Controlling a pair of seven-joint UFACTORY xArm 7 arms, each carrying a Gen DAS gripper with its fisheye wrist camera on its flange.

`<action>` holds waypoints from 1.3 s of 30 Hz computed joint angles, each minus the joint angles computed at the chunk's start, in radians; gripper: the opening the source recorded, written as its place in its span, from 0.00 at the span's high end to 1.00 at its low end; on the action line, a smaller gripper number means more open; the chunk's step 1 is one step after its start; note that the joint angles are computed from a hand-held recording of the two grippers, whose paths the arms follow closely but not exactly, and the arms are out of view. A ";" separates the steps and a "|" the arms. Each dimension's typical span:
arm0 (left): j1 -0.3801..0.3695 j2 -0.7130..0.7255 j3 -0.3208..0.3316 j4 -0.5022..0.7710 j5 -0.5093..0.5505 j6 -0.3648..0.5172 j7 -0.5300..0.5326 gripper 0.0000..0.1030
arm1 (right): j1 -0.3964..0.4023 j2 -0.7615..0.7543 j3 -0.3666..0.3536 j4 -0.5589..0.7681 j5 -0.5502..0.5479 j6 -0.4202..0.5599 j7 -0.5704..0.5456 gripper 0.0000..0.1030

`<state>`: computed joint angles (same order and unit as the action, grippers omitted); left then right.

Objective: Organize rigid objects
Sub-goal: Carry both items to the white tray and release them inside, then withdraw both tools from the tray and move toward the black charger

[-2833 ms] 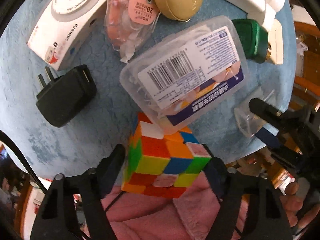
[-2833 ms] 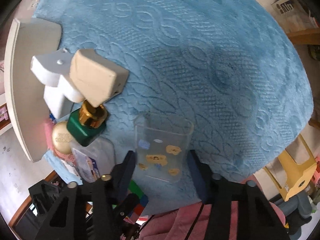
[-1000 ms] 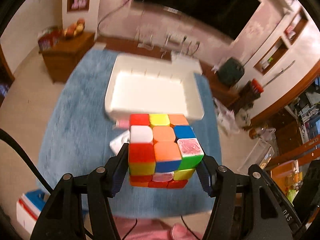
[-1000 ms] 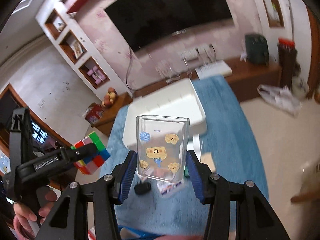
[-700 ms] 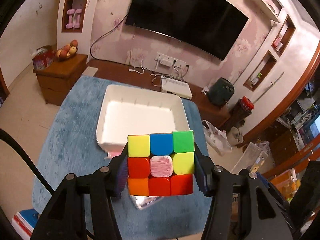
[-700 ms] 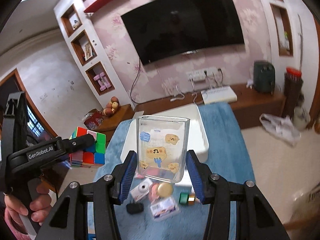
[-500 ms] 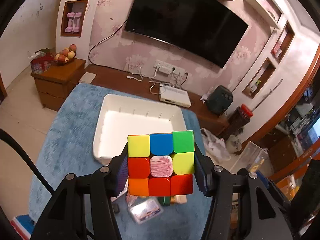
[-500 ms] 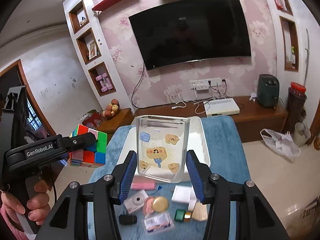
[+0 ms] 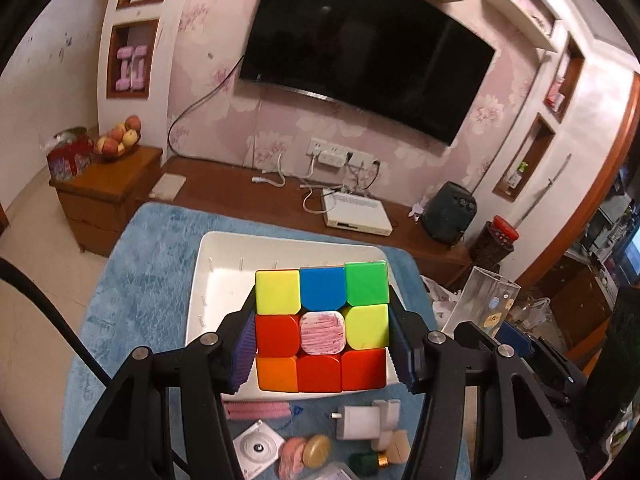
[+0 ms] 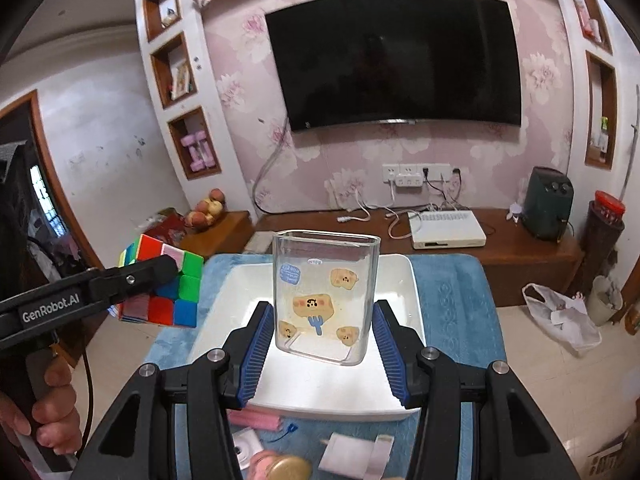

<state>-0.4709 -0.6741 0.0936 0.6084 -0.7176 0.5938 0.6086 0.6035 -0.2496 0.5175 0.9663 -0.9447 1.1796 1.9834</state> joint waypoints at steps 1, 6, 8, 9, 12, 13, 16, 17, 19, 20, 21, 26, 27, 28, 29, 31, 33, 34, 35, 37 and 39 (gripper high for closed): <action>-0.008 0.028 0.005 0.009 -0.010 -0.009 0.005 0.43 | -0.007 0.005 -0.014 -0.009 0.002 -0.020 -0.002 0.50; -0.004 0.154 -0.012 0.051 -0.031 -0.045 0.028 0.43 | -0.042 0.026 -0.062 -0.043 0.004 -0.112 0.003 0.50; 0.004 0.182 -0.026 0.056 -0.031 -0.059 0.033 0.43 | -0.051 0.037 -0.074 -0.051 0.004 -0.135 0.005 0.50; 0.007 0.190 -0.029 0.059 -0.033 -0.061 0.036 0.43 | -0.053 0.042 -0.079 -0.054 0.006 -0.144 0.004 0.50; 0.025 0.215 -0.047 0.070 -0.021 -0.057 0.023 0.42 | -0.059 0.048 -0.085 -0.065 0.000 -0.162 0.016 0.50; 0.035 0.221 -0.058 0.072 -0.010 -0.057 0.009 0.42 | -0.060 0.050 -0.085 -0.064 -0.004 -0.163 0.022 0.50; 0.044 0.233 -0.065 0.079 -0.008 -0.061 -0.016 0.38 | -0.062 0.048 -0.095 -0.067 -0.006 -0.188 0.021 0.43; 0.041 0.235 -0.058 0.083 -0.019 -0.053 -0.015 0.36 | -0.062 0.045 -0.094 -0.066 -0.007 -0.190 0.020 0.42; 0.025 0.223 -0.037 0.083 -0.079 -0.059 0.014 0.29 | -0.061 0.040 -0.086 -0.062 -0.008 -0.180 0.020 0.40; 0.022 0.211 -0.035 0.078 -0.103 -0.073 0.023 0.22 | -0.059 0.035 -0.082 -0.064 -0.009 -0.176 0.021 0.37; 0.019 0.196 -0.033 0.072 -0.123 -0.092 0.032 0.19 | -0.058 0.030 -0.078 -0.063 -0.011 -0.170 0.022 0.36; 0.029 0.121 -0.042 0.048 -0.101 -0.133 0.014 0.18 | -0.047 -0.009 -0.044 -0.056 -0.008 -0.126 0.040 0.30; 0.031 0.101 -0.044 0.037 -0.088 -0.143 0.006 0.18 | -0.045 -0.016 -0.033 -0.052 -0.009 -0.112 0.045 0.28; 0.030 0.083 -0.045 0.027 -0.075 -0.152 -0.003 0.18 | -0.041 -0.026 -0.018 -0.048 -0.009 -0.089 0.052 0.26; 0.032 0.053 -0.047 0.011 -0.056 -0.163 -0.014 0.18 | -0.039 -0.032 -0.007 -0.044 -0.009 -0.075 0.057 0.25; 0.028 0.005 -0.043 -0.015 -0.020 -0.178 -0.034 0.18 | -0.031 -0.040 0.022 -0.030 -0.009 -0.035 0.067 0.24; 0.026 -0.058 -0.040 -0.045 0.019 -0.188 -0.058 0.18 | -0.020 -0.044 0.047 -0.015 -0.008 0.006 0.075 0.22; 0.025 -0.091 -0.038 -0.059 0.037 -0.186 -0.071 0.18 | -0.013 -0.046 0.064 -0.006 -0.008 0.033 0.084 0.22; 0.020 -0.106 -0.031 -0.065 0.051 -0.190 -0.080 0.17 | -0.006 -0.046 0.076 0.001 -0.008 0.054 0.089 0.22; 0.019 -0.169 -0.023 -0.093 0.082 -0.187 -0.104 0.15 | 0.011 -0.041 0.103 0.024 -0.005 0.103 0.101 0.22; 0.026 -0.232 -0.023 -0.120 0.119 -0.181 -0.131 0.15 | 0.031 -0.032 0.126 0.047 -0.004 0.148 0.114 0.21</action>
